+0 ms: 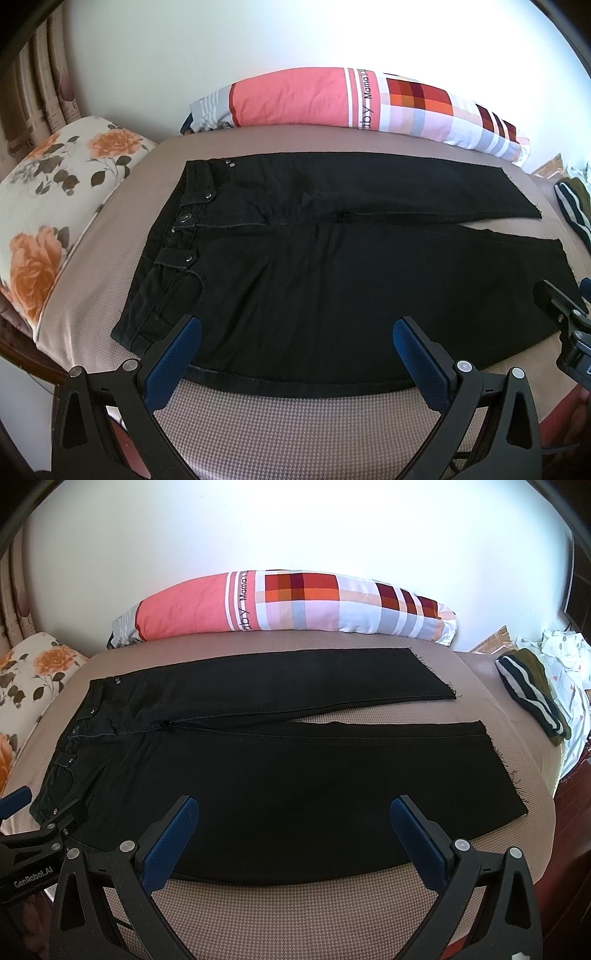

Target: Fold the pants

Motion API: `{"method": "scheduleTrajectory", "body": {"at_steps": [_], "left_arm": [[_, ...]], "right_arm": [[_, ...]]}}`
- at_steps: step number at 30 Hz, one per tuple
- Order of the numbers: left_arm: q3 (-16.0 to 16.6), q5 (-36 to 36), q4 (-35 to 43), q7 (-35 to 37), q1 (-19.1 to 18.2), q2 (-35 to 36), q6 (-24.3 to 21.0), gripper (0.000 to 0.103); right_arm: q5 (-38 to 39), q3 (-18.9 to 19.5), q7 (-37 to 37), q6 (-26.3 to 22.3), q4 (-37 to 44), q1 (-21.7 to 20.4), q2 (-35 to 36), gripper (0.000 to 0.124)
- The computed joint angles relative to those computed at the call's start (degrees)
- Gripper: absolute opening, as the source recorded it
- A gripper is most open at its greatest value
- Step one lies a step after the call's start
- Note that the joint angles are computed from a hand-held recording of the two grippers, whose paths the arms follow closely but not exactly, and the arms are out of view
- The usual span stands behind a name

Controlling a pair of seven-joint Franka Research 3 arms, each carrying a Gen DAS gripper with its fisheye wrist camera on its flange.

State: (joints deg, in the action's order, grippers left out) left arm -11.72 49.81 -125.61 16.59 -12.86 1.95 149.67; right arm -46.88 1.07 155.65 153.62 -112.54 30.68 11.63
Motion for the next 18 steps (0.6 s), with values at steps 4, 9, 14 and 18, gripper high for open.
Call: {"method": "scheduleTrajectory", "body": {"at_steps": [4,9,14,18], "left_arm": [[0.22,-0.54,0.33,0.45,0.18,0.27,0.23,0.103],[0.71,-0.90,0.90,1.16,0.68,0.63,0.68,0.103],[1.50,-3.43,1.94,4.27,1.87,1.41,2.06,0.103],[2.29,-7.09,2.99,8.00,3.09,2.22,3.31,0.103]], "right_arm": [[0.65,0.10,-0.53,0.15,0.16,-0.08,0.24,0.103],[2.35,0.04,-2.41,-0.17,1.22,-0.09,0.97,0.103],[6.30,-0.13,-6.13,1.04,2.78,-0.69,2.32,0.103],[13.27,-0.01,-10.86,3.65,3.03,-1.79,3.15,0.103]]}}
